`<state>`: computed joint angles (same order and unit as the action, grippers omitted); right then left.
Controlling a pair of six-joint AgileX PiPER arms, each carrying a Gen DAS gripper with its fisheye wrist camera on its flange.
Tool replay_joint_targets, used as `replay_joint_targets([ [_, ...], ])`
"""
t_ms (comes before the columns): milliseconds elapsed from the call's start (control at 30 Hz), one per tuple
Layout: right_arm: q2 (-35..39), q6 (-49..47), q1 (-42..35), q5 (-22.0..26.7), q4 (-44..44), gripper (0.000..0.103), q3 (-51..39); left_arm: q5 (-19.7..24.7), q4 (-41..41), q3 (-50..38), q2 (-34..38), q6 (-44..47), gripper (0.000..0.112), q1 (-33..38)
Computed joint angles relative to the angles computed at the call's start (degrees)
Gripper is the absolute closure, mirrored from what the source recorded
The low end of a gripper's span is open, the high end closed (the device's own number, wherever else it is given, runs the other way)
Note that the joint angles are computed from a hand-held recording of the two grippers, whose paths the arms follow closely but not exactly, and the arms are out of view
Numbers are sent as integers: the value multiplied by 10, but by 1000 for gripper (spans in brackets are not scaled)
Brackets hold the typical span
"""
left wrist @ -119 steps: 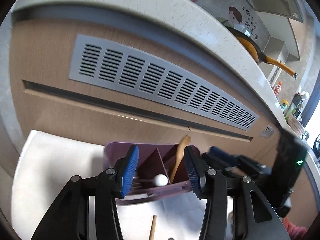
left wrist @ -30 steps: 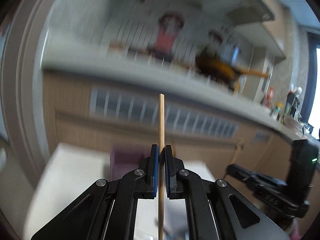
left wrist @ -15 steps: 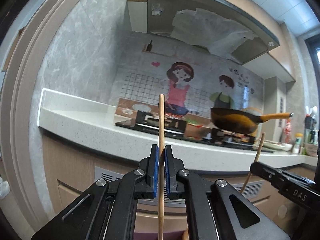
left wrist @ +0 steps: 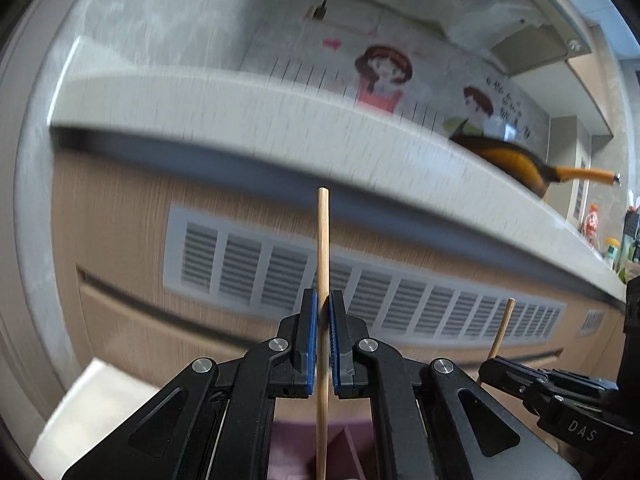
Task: Organize utensils
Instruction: 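Raise both chopsticks upright over the purple caddy and release them inside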
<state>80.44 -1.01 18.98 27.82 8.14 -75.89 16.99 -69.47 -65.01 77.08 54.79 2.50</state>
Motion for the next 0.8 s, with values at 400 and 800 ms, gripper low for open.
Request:
replay_joint_targets([
  [400,-47,-56,-3,51,38,92,71,90,93,74,-75,-85,76,48],
  [800,-214,77,67,142,-100,67,178,295,313,134,-236,-264,64,125],
])
